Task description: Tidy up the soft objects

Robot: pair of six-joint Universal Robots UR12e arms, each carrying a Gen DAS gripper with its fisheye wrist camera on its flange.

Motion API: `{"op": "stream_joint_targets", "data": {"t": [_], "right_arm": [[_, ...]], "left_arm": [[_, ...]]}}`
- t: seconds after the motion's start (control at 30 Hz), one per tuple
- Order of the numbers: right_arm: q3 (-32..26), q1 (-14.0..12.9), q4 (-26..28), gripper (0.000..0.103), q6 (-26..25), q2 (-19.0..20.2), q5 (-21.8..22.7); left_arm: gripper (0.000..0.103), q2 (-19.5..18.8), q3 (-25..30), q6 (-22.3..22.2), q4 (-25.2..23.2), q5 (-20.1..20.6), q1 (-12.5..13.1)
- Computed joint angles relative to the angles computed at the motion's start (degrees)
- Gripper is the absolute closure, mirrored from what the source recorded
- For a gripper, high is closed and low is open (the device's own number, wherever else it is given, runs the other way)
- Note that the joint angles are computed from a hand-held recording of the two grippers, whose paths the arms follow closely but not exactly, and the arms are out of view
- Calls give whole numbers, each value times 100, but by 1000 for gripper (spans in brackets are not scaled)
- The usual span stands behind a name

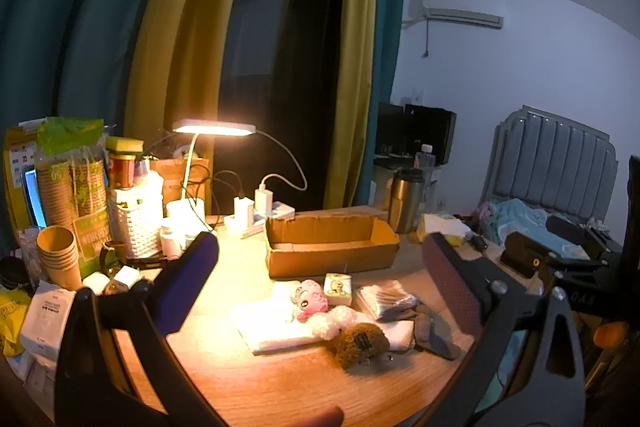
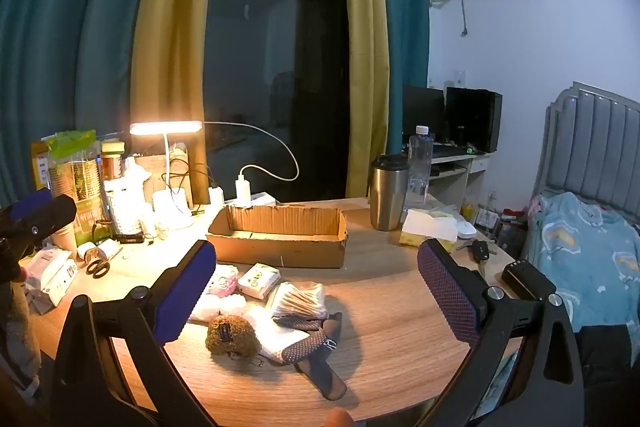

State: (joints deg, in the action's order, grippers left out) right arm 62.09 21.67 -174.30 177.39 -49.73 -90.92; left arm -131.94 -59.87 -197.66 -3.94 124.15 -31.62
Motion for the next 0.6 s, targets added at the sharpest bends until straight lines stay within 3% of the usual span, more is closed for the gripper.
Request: {"op": "stream_joint_targets", "data": {"t": [0.6], "right_arm": [[-49,27,86,1,-91,26,-20]], "left_arm": [[1,-29,65,126,-112,122,-30]]}}
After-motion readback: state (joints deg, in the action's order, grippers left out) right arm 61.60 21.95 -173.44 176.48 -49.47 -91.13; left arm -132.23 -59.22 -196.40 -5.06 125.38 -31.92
